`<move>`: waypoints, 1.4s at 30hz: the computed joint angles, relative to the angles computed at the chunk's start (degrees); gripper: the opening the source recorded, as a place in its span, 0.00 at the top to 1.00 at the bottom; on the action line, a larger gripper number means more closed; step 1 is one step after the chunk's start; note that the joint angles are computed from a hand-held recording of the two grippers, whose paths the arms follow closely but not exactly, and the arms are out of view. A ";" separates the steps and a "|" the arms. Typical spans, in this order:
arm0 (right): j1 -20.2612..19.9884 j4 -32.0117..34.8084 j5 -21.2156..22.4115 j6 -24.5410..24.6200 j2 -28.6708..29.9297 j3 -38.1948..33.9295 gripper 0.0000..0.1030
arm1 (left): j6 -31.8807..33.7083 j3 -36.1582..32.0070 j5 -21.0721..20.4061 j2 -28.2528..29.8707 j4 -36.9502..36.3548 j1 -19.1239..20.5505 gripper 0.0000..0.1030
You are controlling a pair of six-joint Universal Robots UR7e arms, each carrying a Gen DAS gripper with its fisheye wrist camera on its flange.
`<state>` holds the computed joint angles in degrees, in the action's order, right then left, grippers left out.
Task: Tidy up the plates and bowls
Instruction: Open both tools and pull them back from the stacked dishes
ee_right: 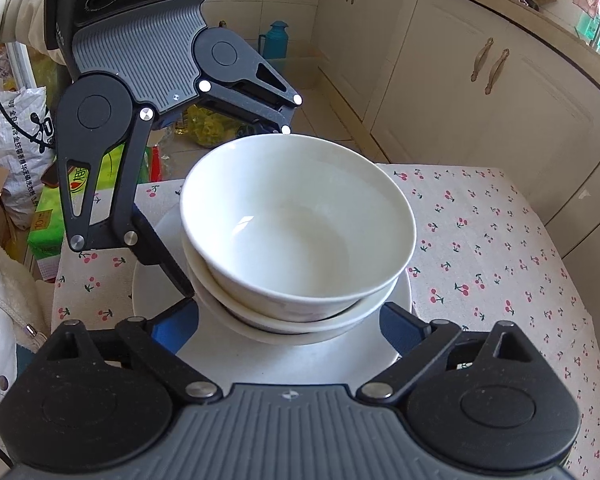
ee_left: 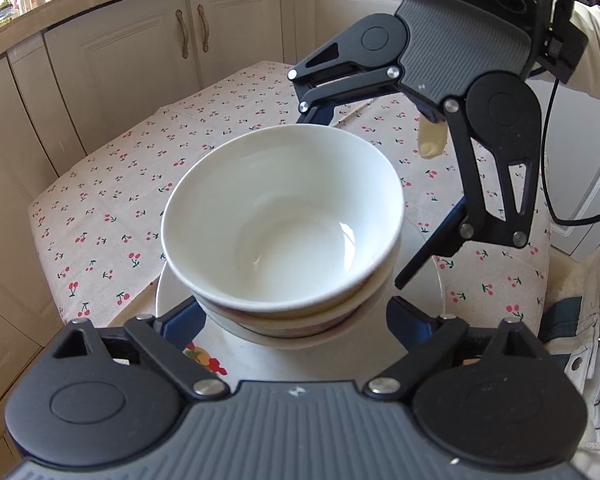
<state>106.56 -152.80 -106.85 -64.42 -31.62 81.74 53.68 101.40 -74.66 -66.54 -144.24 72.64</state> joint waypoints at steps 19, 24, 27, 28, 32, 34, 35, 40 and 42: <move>4.03 -24.94 -6.22 2.20 -6.65 17.83 0.00 | -6.43 22.45 4.74 -11.08 -35.92 -6.26 0.01; 5.34 -31.51 -8.36 4.79 -7.23 21.90 0.00 | -12.13 27.47 6.69 -11.26 -47.70 -7.95 0.01; 6.23 -35.64 -9.94 8.08 -7.16 23.90 0.00 | -12.24 30.56 8.96 -10.70 -54.79 -9.50 0.01; 6.43 -36.97 -10.26 8.97 -7.08 24.41 0.00 | -12.93 31.28 9.57 -10.60 -55.93 -9.99 0.01; 7.40 -44.11 -13.88 14.19 -5.35 25.76 0.00 | -16.43 34.28 11.43 -9.38 -61.26 -11.87 0.01; 7.73 -46.74 -16.45 18.13 -4.31 26.04 0.00 | -16.91 35.72 13.48 -7.52 -66.88 -13.02 0.01; 7.92 -47.93 -18.18 20.74 -3.73 26.08 0.00 | -17.68 36.31 14.55 -7.02 -68.43 -13.57 0.01; 8.70 -54.30 -25.24 30.88 -1.17 26.47 0.00 | -29.67 37.72 20.80 -8.31 -64.22 -16.54 0.01; 9.21 -56.22 -26.36 34.01 -1.14 27.46 0.00 | -33.58 38.07 24.68 -9.15 -60.94 -18.42 0.01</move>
